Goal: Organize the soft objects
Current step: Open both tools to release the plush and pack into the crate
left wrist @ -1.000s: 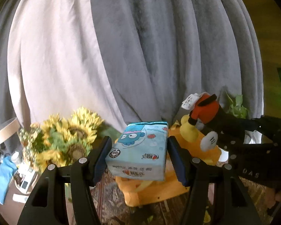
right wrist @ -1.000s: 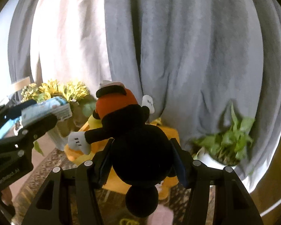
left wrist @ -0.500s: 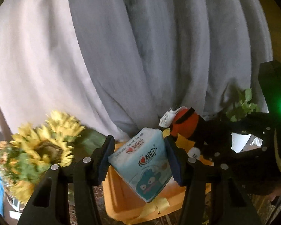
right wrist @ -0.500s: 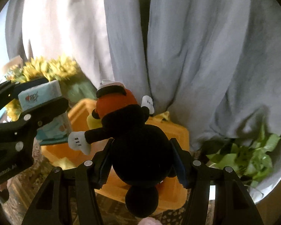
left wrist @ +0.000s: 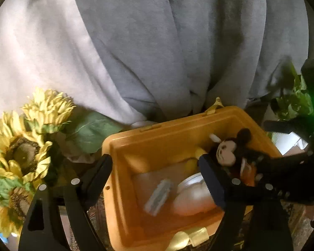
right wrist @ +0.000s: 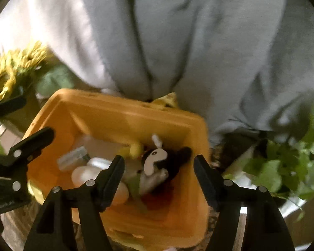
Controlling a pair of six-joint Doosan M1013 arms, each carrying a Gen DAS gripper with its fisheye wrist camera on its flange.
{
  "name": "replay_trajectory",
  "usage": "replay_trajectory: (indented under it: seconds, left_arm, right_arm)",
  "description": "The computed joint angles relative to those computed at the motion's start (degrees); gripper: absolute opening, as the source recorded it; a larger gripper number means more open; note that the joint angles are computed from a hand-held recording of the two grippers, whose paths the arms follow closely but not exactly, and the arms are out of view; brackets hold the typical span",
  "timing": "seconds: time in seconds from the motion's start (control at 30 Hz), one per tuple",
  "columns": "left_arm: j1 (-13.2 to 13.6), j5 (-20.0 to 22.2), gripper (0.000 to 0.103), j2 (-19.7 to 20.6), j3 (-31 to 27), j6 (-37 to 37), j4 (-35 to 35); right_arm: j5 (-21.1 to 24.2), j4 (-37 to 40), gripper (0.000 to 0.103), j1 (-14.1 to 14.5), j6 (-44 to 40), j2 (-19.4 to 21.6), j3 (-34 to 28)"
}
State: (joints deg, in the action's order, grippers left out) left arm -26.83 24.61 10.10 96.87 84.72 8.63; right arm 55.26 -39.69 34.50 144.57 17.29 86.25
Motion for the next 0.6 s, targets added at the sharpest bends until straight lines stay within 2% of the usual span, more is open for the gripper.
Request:
replay_trajectory:
  seconds: [0.2, 0.37, 0.47, 0.6]
  left_arm:
    - [-0.11, -0.05, 0.087, -2.41, 1.52, -6.33, 4.04]
    - [-0.37, -1.55, 0.087, -5.14, 3.66, -9.66, 5.94]
    - [-1.17, -3.24, 0.088, -6.88, 5.60, -16.00, 13.11]
    - [-2.42, -4.51, 0.090, -8.86, 8.24, -28.84, 27.01]
  right_arm:
    - [0.03, -4.44, 0.069, 1.38, 8.52, -2.40, 1.66]
    - [0.17, -8.80, 0.070, 3.73, 14.43, -4.08, 3.03]
    - [0.95, -11.13, 0.078, 4.98, 17.23, -4.81, 3.94]
    - [2.50, -13.59, 0.079, 6.70, 20.39, -5.79, 5.22]
